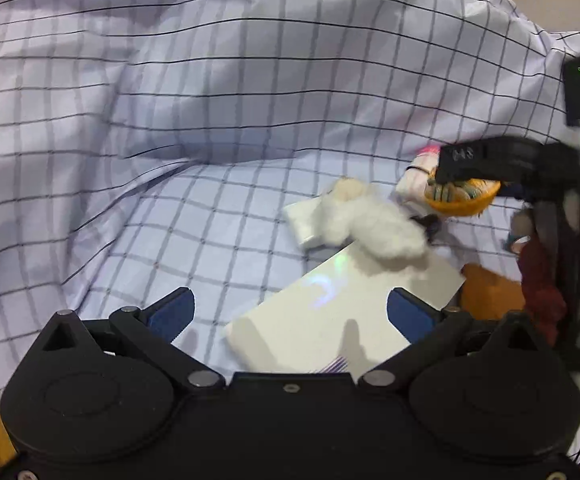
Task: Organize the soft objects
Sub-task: 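Grasp the white fluffy plush with the left gripper while the right gripper grasps the yellow pouch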
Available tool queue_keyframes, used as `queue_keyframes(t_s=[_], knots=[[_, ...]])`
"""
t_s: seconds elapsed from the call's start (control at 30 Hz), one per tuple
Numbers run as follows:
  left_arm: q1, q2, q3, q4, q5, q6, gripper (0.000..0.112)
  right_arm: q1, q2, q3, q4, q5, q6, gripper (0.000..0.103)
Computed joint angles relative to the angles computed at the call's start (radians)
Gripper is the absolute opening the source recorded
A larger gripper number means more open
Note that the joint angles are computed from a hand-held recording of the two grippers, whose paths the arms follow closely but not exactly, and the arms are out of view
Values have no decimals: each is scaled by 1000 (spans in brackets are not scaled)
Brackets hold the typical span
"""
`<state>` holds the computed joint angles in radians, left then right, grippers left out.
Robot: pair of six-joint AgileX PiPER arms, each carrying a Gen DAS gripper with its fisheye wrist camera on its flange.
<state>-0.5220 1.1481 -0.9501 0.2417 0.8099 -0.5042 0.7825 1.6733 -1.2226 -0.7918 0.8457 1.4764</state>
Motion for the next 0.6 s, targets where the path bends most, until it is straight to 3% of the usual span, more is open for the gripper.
queue_keyframes(t_s=[0.4,0.6], knots=[[6,244,-225,-85,-41,24,99,-38,-125,180,-27,-58,72,54],[10,373,-308,-91,-16,22,99,-36,-174,242,-36,-87,87,54]])
